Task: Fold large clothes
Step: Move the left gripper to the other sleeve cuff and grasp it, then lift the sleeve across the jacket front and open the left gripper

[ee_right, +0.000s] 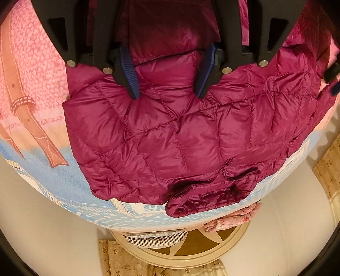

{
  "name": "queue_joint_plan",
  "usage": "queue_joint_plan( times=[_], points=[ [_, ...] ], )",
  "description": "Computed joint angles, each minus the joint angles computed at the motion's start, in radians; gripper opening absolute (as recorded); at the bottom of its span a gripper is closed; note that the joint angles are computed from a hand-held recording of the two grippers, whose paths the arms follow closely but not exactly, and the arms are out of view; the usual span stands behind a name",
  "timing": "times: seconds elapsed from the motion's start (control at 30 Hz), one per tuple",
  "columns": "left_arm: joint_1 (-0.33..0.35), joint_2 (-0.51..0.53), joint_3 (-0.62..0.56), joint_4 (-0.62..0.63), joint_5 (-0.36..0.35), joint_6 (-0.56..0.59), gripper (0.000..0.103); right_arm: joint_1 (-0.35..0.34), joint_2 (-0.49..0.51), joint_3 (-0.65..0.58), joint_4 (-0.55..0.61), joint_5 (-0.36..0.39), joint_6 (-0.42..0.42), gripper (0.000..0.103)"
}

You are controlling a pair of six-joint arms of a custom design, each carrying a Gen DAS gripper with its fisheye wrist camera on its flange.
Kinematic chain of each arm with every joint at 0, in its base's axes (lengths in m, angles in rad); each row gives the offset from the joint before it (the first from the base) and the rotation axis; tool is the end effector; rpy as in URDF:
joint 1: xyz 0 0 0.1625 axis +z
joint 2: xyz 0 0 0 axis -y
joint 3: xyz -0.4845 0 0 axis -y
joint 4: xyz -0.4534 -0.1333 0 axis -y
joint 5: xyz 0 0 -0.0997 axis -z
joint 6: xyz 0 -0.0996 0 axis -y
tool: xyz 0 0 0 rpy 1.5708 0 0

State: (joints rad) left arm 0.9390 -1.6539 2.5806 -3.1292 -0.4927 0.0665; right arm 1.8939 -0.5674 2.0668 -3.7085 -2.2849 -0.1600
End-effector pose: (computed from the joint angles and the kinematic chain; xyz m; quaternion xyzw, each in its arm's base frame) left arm -0.0226 -0.4052 0.3036 0.1292 0.8211 -0.3921 0.3942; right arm 0.2442 -0.5149 -0.0304 0.1063 -0.8900 0.3200 0.3068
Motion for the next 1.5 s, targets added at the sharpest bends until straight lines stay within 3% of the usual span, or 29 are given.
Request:
queue_joint_plan(
  times=[0.07,0.17,0.27,0.4,0.73,0.83,0.87,0.9,0.93,0.97,1.0,1.07,1.3,1.5],
  points=[
    [0.039,-0.036,0.007,-0.106,0.079,0.101,0.103,0.0,0.0,0.001,-0.001,-0.001,-0.002,0.057],
    [0.137,-0.089,-0.024,-0.164,0.117,0.179,0.103,0.001,0.002,0.001,-0.003,-0.002,-0.004,0.058],
    [0.227,-0.124,-0.06,-0.193,0.107,0.174,0.103,0.003,0.003,0.0,-0.003,-0.005,-0.006,0.059],
    [0.325,-0.133,-0.112,-0.146,0.04,0.092,0.103,0.005,0.006,-0.002,-0.004,-0.013,-0.009,0.059],
    [0.374,-0.078,-0.142,-0.103,-0.022,0.037,0.103,0.005,0.007,-0.002,-0.007,-0.014,-0.01,0.06],
    [0.386,-0.09,-0.147,-0.059,-0.082,0.025,0.075,0.005,0.007,-0.001,-0.009,-0.013,-0.01,0.06],
    [0.396,-0.096,-0.152,-0.037,-0.126,0.028,0.057,0.005,0.007,-0.001,-0.009,-0.013,-0.009,0.06],
    [0.398,-0.093,-0.155,-0.036,-0.135,0.033,0.044,0.005,0.006,-0.001,-0.01,-0.012,-0.009,0.06],
    [0.404,-0.096,-0.156,-0.04,-0.164,0.045,0.037,0.005,0.006,-0.001,-0.01,-0.012,-0.009,0.06],
    [0.411,-0.103,-0.158,-0.043,-0.197,0.055,0.021,0.005,0.006,-0.001,-0.01,-0.012,-0.009,0.06],
    [0.416,-0.111,-0.161,-0.033,-0.219,0.053,0.014,0.005,0.006,-0.001,-0.01,-0.011,-0.009,0.06],
    [0.421,-0.131,-0.167,-0.02,-0.259,0.042,0.01,0.004,0.005,0.001,-0.011,-0.007,-0.008,0.061],
    [0.306,-0.201,-0.167,-0.067,-0.221,0.119,0.008,0.001,0.002,0.007,-0.023,0.006,-0.002,0.061],
    [0.078,-0.192,-0.154,-0.197,-0.087,0.331,0.007,-0.001,0.0,0.013,-0.033,0.018,0.005,0.062]
  ],
)
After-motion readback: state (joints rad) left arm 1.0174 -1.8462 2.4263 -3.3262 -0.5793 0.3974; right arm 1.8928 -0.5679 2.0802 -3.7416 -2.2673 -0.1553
